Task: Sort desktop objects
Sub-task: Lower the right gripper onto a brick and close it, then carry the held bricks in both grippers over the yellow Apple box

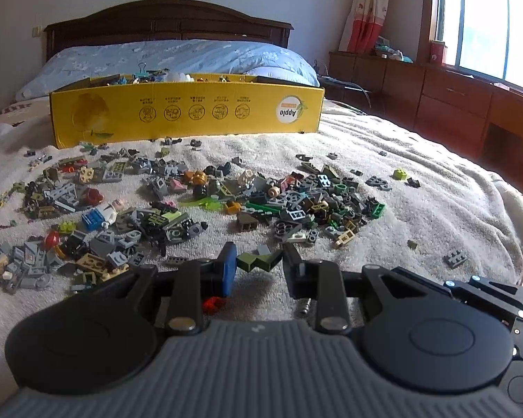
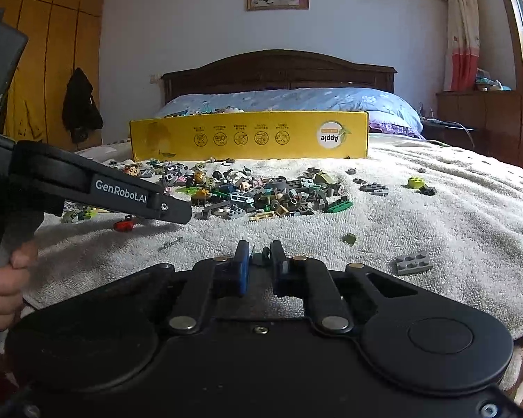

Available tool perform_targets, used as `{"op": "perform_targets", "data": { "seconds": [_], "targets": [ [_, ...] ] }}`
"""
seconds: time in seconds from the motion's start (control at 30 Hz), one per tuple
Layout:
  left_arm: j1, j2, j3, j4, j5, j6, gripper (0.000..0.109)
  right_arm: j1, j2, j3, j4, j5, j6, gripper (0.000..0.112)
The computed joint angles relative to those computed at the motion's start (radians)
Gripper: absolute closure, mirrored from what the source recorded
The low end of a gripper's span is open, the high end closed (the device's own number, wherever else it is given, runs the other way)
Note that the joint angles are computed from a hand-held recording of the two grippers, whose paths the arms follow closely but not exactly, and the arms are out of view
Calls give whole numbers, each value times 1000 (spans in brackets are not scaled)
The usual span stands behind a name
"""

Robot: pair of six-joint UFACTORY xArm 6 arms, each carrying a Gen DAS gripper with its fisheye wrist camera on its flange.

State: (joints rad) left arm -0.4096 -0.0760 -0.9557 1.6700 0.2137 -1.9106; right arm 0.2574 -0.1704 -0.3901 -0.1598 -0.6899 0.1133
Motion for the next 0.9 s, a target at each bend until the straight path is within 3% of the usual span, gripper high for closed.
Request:
{"op": "perform_targets", "data": {
  "seconds": [0.73,0.9],
  "targets": [
    [27,-31,6,82,-14,-89,76,-22,-37,-12,-45,35,58,100],
    [33,-39,3,99,-3,-106,76,-92,-33,-59,-203,59,203,100]
  ]
}}
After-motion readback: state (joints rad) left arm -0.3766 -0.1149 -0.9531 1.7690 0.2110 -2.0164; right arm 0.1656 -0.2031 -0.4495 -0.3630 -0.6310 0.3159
